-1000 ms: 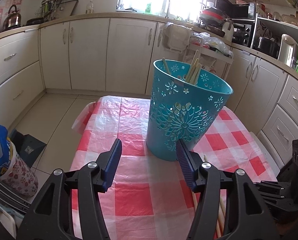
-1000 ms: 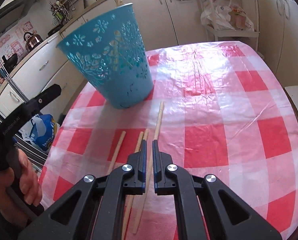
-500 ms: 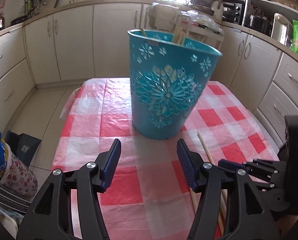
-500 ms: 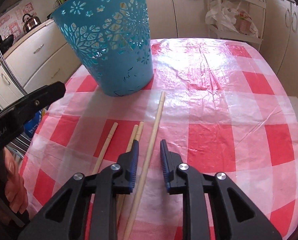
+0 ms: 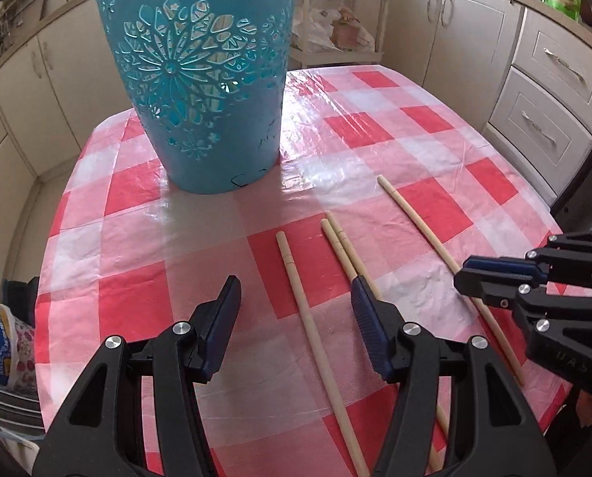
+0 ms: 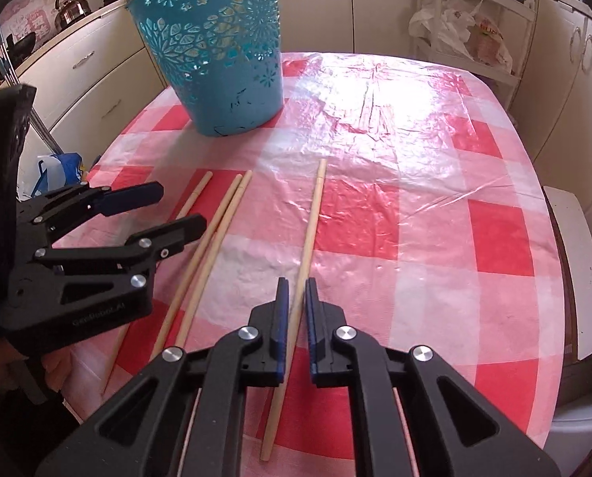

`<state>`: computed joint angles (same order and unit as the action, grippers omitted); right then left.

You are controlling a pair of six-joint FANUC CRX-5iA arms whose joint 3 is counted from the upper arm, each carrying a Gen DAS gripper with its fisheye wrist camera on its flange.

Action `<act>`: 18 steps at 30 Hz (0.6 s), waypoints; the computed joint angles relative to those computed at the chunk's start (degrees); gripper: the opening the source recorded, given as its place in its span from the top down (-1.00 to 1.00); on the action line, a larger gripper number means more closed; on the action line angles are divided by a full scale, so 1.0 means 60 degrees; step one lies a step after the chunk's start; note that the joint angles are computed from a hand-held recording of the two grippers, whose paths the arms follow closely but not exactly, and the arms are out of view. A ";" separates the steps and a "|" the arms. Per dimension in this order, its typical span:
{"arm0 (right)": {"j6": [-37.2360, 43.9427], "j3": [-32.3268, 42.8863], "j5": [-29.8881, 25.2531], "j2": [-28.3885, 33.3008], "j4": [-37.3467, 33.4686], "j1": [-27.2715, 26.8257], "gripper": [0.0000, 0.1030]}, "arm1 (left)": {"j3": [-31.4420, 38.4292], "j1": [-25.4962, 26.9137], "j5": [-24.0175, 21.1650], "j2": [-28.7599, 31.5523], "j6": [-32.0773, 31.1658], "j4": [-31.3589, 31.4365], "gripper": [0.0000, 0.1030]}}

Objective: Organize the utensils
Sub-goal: 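Move both open grippers back down to the chopsticks on the tablecloth, then close the right gripper on a chopstick while the left gripper grasps another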

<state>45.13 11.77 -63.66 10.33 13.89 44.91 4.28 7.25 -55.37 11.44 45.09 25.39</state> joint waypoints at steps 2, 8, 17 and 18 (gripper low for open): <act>0.0064 0.0077 0.0200 0.0099 0.0040 -0.0111 0.67 | 0.0076 -0.0084 -0.0018 0.0013 0.0272 -0.0249 -0.06; 0.0636 0.0421 0.0276 0.0643 0.0387 -0.0214 0.67 | 0.0522 -0.0066 -0.0443 0.0186 0.0903 -0.0523 -0.03; 0.0852 0.0271 0.0451 0.0324 -0.0192 -0.0348 0.88 | 0.1161 0.0086 -0.1289 0.0591 0.0865 -0.0408 0.88; 0.0956 0.0349 0.0396 0.0346 -0.0308 -0.0389 0.88 | 0.1315 0.0073 -0.1464 0.0664 0.0897 -0.0501 0.88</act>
